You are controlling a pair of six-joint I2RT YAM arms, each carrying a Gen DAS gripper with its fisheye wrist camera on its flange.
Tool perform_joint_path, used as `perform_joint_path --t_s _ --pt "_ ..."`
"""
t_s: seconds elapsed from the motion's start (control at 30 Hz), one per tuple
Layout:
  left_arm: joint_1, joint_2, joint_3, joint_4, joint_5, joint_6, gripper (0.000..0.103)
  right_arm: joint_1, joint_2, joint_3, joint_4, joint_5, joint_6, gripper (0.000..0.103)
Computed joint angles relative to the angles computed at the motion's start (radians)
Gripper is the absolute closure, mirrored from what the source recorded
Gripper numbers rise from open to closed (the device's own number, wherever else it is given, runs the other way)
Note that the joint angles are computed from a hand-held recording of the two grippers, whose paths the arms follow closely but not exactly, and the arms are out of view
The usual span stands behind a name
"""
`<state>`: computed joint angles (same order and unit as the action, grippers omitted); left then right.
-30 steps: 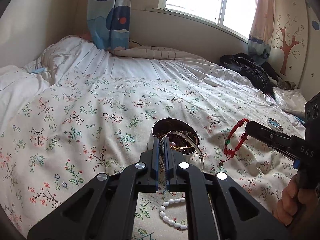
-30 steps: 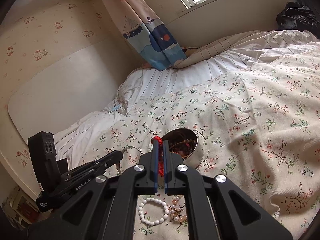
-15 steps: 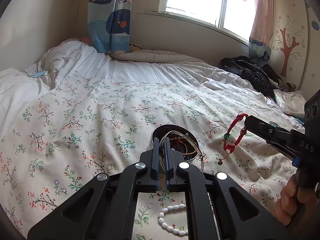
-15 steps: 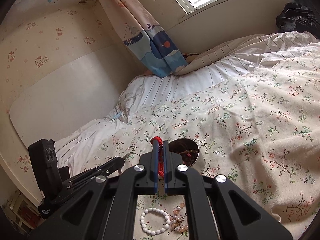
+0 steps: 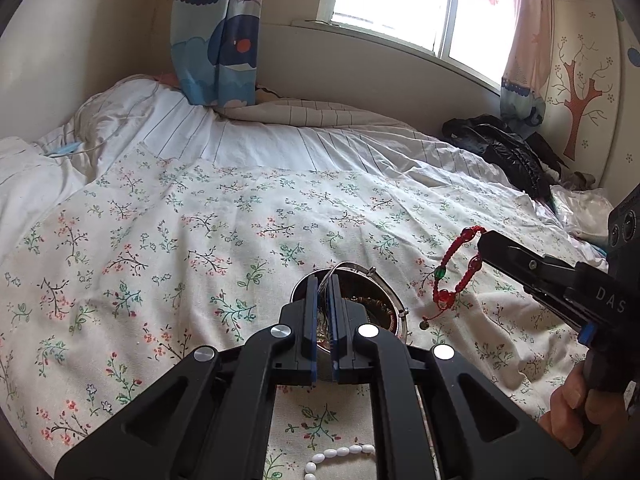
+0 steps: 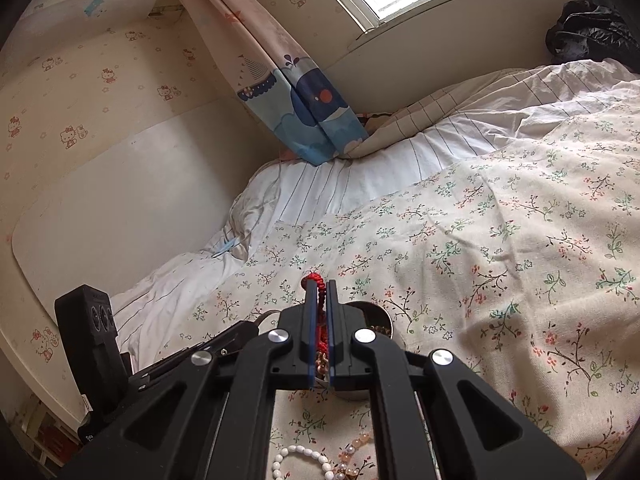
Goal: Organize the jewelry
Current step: 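Lower bangle and red cord into the tin and open both tools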
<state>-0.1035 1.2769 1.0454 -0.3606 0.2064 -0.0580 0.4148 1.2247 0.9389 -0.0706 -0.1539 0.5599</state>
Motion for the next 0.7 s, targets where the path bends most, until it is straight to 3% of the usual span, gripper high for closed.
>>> perform_joint_path --t_s 0.7 --pt "-0.037 0.113 0.058 0.035 -0.016 -0.012 0.099 -0.002 0.11 0.062 0.017 -0.013 -0.028 0.098"
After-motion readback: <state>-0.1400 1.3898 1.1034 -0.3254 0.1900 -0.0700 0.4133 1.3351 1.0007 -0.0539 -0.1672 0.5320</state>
